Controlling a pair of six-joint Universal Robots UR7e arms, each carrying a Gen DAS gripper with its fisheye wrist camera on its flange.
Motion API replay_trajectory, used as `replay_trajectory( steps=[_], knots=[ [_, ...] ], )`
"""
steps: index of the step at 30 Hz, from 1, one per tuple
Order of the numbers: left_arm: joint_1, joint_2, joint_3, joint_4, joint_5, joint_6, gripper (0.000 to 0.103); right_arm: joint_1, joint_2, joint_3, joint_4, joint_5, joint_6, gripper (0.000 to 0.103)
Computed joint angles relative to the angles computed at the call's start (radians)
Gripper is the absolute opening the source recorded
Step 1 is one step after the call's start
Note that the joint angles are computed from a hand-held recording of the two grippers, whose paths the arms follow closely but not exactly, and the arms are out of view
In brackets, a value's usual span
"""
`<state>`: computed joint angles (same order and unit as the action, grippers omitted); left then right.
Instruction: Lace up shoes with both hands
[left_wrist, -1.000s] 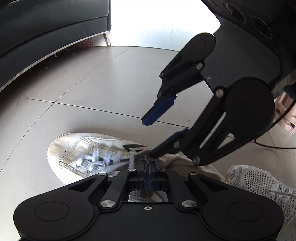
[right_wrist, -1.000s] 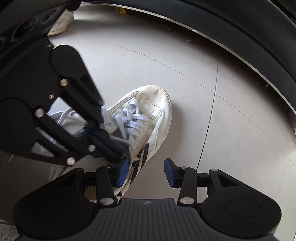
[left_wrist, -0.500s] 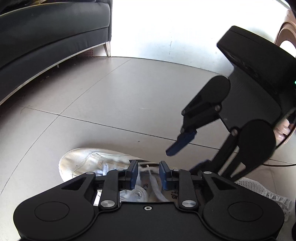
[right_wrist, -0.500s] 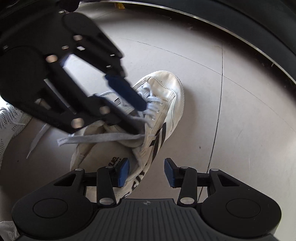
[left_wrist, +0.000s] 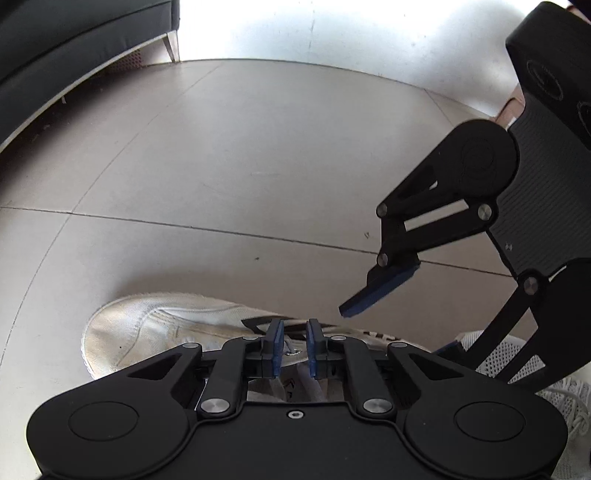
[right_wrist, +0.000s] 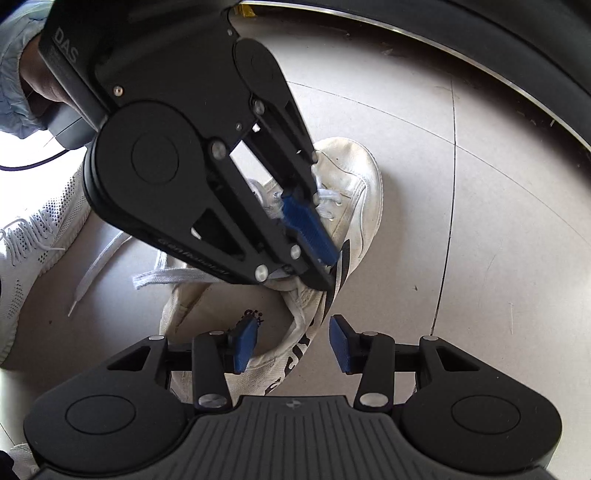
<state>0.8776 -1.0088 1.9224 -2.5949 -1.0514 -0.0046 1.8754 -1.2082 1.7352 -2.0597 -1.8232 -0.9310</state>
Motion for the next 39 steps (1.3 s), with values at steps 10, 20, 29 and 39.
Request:
replay_trajectory(
  steps=[10, 20, 29, 39],
  knots=[
    [0.02, -0.019, 0.033, -0.088, -0.027, 0.012, 0.0, 0.005, -0.031, 0.007, 0.037, 0.017, 0.009, 0.051],
    [0.033, 0.064, -0.006, -0.517, 0.16, 0.394, 0.0, 0.01, -0.048, 0.04, 0.002, 0.062, -0.005, 0.058],
    [0.054, -0.093, -0.001, -0.194, -0.01, 0.068, 0.045, -0.006, -0.016, 0.028, -0.016, 0.063, -0.024, 0.061],
    [0.065, -0.042, -0.022, 0.028, -0.159, 0.061, 0.0, -0.007, 0.012, 0.014, -0.02, 0.054, -0.048, 0.068]
  ],
)
